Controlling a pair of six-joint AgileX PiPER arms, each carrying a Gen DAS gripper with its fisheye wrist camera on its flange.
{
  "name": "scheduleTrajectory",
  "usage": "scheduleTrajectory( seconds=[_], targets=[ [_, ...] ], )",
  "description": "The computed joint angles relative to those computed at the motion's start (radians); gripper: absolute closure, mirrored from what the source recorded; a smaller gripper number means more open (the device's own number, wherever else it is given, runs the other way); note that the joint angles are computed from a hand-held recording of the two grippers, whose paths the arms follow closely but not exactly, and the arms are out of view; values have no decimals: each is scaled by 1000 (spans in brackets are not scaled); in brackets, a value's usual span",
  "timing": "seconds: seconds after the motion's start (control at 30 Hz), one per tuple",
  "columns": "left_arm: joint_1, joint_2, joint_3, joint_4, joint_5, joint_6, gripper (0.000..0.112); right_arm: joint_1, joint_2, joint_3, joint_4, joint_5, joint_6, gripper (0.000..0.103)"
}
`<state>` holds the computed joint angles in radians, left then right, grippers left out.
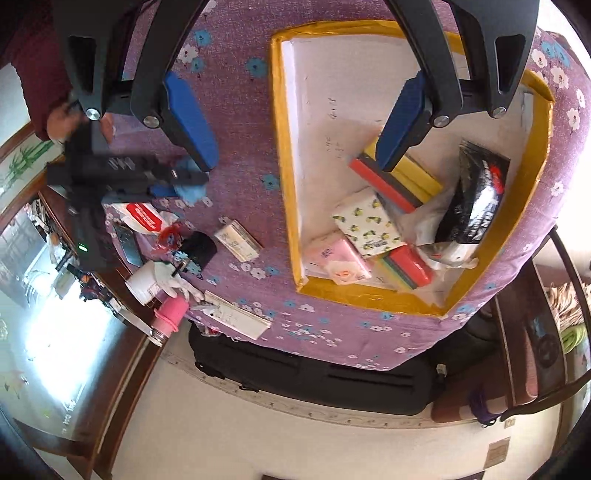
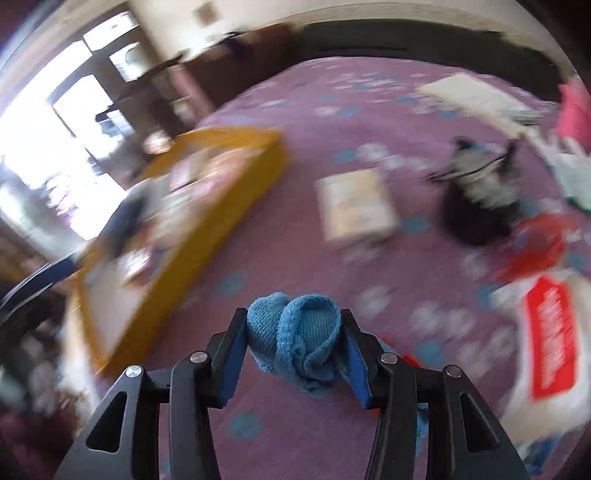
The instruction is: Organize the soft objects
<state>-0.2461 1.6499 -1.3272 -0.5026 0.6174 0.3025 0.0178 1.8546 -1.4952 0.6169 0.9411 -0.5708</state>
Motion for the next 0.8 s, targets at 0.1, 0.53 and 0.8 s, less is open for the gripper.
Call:
scheduleTrajectory(
  seconds=[0.1,0.53,0.8],
  targets=[
    [-40,12,-7,3,4,11,25,-31,-145,153,21,-87,-33,23],
    [-228,73,-11,93,16,16,26,-105,-153,255,-52,-253,137,22],
    [-307,133,-19,142,26,-21,26,-3,-90,250,-56,-285,178,22]
  ],
)
